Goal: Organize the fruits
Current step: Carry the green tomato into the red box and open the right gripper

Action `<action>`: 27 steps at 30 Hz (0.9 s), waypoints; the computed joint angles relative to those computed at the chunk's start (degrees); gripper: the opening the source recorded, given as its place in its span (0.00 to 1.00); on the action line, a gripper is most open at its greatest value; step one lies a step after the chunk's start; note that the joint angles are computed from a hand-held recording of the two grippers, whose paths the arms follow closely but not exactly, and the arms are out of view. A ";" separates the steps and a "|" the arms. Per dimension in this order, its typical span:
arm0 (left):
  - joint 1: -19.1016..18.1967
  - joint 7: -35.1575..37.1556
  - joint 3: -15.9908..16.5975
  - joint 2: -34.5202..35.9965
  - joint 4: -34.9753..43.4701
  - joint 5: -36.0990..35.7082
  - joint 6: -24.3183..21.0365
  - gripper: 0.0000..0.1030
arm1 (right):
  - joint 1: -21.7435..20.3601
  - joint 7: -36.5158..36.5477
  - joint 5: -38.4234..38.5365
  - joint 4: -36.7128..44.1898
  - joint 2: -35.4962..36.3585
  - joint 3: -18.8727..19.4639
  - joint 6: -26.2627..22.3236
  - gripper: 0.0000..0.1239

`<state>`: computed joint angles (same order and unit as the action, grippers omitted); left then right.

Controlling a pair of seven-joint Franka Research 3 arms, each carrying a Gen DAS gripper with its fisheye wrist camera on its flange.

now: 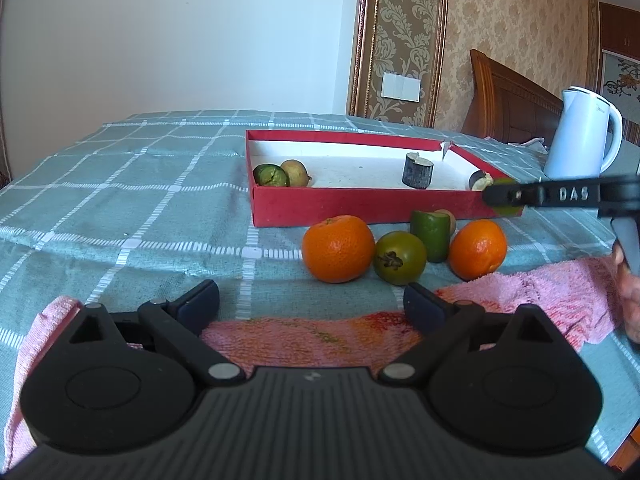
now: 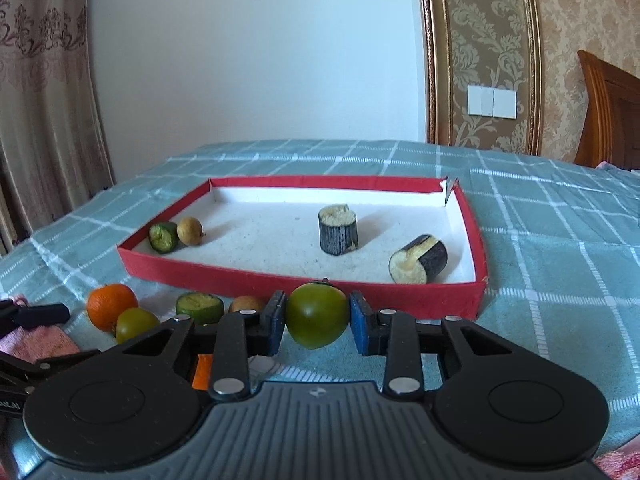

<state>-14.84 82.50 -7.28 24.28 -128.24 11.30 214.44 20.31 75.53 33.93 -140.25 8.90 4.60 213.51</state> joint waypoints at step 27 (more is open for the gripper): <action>0.46 -0.87 -0.18 -0.09 -0.22 0.90 0.28 0.96 | 4.51 -68.18 62.81 37.68 16.61 -3.74 -9.80 0.26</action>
